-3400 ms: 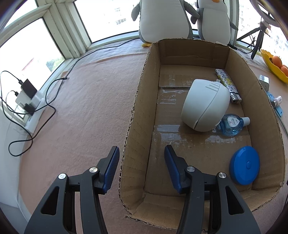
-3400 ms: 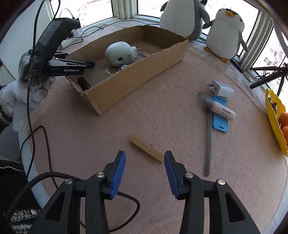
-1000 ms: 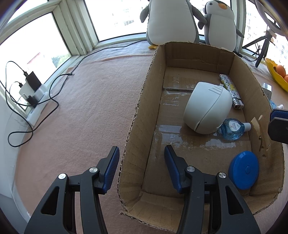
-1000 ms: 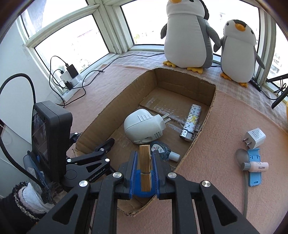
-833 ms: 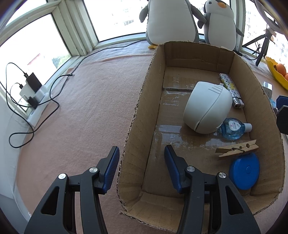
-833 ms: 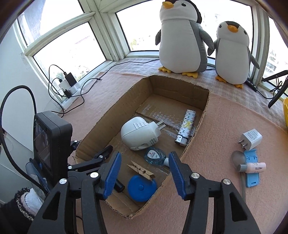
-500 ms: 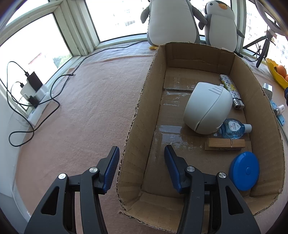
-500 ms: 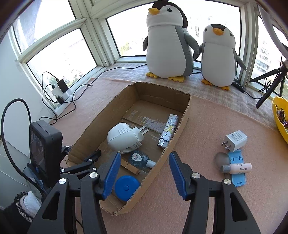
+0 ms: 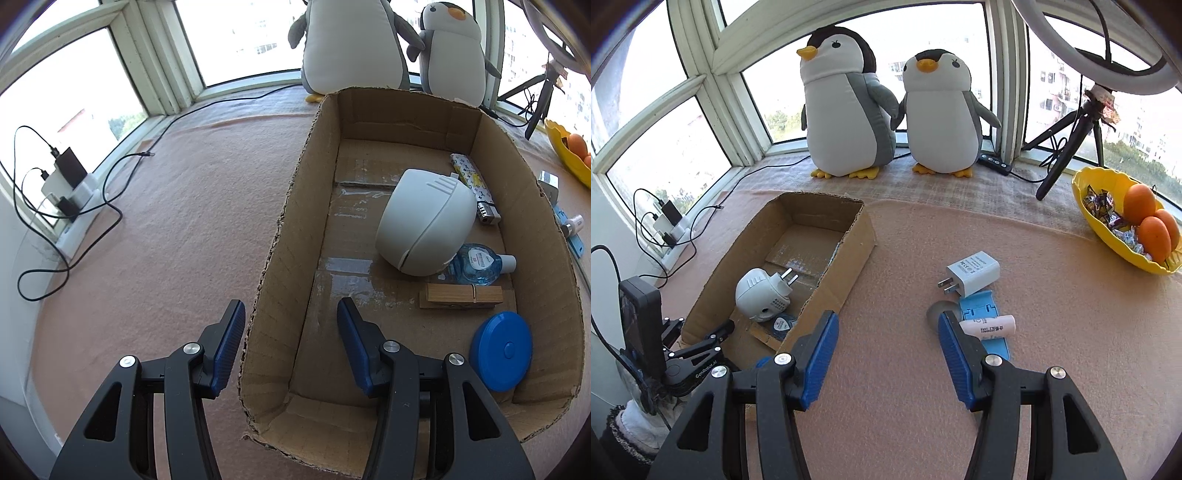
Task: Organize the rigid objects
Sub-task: 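Move the right gripper to the pink-white tube and grasp it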
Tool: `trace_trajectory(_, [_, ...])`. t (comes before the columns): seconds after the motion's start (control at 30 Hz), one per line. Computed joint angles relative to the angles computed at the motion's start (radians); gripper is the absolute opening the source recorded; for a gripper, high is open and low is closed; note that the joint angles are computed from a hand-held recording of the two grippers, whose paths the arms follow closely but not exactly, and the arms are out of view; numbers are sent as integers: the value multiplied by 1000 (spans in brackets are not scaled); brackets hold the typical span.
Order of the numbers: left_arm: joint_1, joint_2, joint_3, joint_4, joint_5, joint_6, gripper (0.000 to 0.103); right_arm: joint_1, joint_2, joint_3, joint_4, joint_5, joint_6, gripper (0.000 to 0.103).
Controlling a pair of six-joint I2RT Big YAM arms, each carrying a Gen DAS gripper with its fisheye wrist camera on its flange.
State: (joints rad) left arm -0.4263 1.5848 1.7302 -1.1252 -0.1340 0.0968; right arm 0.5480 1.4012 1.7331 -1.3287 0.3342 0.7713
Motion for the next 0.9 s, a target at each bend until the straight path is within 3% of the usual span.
trace_trajectory(0.2, [-4,0,2,-1,-10,6,52,-29,-57,-58,-36,6,71,54])
trace_trajectory(0.3, [-5,-1,1,1,-12,17,52,-40,-77,-84,-64,7,110,74])
trace_trajectory(0.57, [-2,-2,-1,5,0,46,52,-76,-123,-158,-121,-54,235,74])
trace_trajectory(0.67, [-4,0,3,3,-1,70,52,-64,-115,-147,-168,2,287,74])
trace_trajectory(0.9, [-6,2,6,2,1,98,52,-112,-111,-155,-106,-81,365,74])
